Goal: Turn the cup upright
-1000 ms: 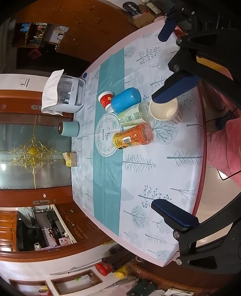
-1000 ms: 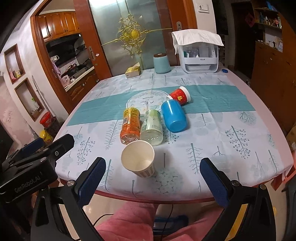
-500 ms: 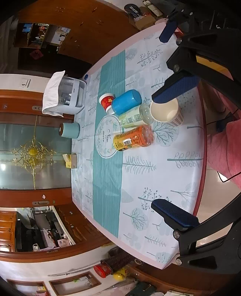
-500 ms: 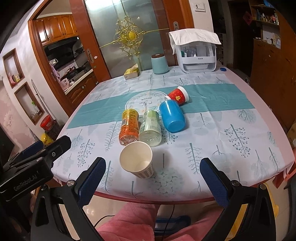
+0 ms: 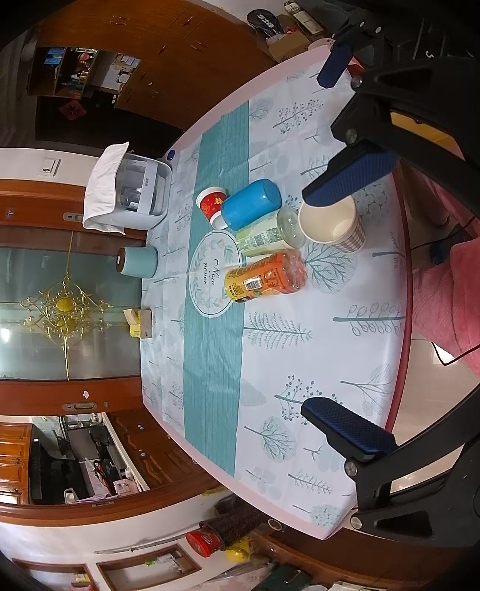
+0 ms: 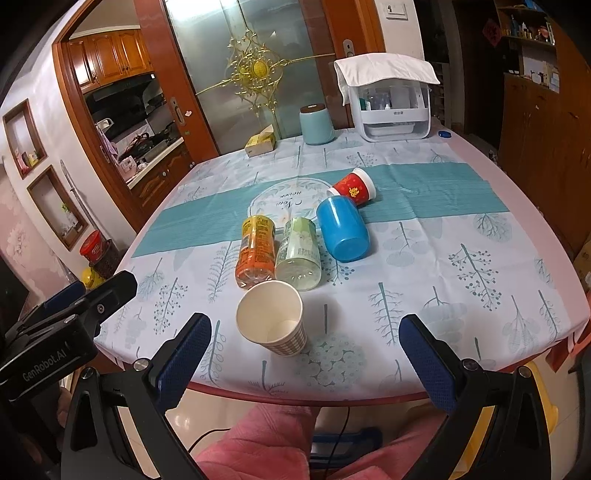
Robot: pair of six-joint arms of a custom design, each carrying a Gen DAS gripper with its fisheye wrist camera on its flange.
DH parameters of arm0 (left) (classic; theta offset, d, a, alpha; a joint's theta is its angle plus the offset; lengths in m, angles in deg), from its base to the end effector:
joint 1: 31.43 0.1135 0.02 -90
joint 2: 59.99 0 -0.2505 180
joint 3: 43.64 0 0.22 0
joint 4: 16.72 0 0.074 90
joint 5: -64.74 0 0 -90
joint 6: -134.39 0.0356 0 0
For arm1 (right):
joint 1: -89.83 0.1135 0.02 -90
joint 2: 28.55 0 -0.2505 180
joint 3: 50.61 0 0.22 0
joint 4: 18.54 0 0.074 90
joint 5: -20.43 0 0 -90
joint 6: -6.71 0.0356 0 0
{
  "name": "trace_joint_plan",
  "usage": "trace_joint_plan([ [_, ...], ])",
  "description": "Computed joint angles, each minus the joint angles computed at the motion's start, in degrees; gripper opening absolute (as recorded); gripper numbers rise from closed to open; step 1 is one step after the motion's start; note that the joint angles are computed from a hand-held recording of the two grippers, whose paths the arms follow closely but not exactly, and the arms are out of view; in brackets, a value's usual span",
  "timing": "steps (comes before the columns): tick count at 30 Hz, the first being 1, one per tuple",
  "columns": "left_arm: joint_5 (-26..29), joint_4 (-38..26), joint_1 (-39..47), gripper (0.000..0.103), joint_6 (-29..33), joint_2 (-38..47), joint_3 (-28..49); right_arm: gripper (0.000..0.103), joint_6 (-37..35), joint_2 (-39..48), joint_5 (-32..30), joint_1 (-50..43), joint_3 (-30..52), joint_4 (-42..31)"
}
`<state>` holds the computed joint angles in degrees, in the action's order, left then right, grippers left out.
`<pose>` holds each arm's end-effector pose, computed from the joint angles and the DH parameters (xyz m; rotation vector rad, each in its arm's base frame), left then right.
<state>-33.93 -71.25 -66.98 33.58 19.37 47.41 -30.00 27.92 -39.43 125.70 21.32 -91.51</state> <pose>0.2222 -0.1522 0.3300 0.4217 2.2810 -0.2368 0.1320 0.0734 0.2926 0.5453 2.3255 0.0303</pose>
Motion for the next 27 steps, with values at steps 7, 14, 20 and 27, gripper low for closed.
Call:
trace_joint_plan([
  [7,1.1,1.0,1.5,0.103,0.5,0.2,-1.0,0.103,0.6,0.6,0.2,0.7,-0.7,0.8],
  [14,1.7,2.1,2.7,0.103,0.7,0.8,-1.9,0.103,-0.4,2.7,-1.1,-0.8,-1.2,2.9],
  [20,2.5,2.8,3.7,0.103,1.0,1.6,-2.0,0.103,-2.6,4.1,-3.0,-3.3,-1.7,4.9],
  [27,2.8,3.5,4.3,0.103,1.1,2.2,-2.2,0.103,-3.6,5.1,-3.9,-4.6,-2.2,6.4],
])
